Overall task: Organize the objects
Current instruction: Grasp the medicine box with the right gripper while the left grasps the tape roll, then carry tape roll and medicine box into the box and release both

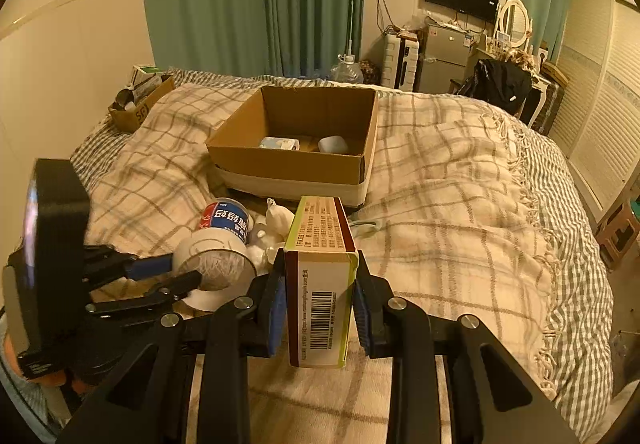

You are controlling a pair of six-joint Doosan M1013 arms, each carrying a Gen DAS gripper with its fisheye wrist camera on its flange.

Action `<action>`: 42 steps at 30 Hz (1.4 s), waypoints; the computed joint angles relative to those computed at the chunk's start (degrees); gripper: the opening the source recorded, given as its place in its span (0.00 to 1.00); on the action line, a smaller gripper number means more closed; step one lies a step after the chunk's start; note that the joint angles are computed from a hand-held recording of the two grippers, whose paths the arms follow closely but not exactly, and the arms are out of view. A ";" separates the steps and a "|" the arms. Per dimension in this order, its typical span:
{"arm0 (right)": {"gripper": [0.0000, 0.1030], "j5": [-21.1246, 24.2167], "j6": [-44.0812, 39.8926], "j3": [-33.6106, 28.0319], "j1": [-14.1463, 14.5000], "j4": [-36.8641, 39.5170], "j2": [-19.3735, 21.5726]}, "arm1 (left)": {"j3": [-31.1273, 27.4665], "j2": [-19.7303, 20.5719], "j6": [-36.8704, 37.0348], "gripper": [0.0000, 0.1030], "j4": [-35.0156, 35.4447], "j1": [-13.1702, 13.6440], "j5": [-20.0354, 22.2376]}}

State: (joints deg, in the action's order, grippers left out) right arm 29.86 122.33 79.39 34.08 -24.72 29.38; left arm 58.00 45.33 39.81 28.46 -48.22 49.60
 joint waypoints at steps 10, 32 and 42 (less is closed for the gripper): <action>0.27 -0.80 6.00 1.70 1.59 -7.60 -2.49 | 2.98 -3.71 -6.01 0.03 7.11 -0.70 -2.14; 0.27 0.80 -0.10 -10.65 1.90 -12.14 1.25 | -10.99 -0.21 2.07 0.03 7.65 3.24 3.03; 0.27 9.14 -13.34 -32.49 -0.68 -2.33 13.84 | -35.51 13.22 12.79 0.02 -0.19 7.87 13.01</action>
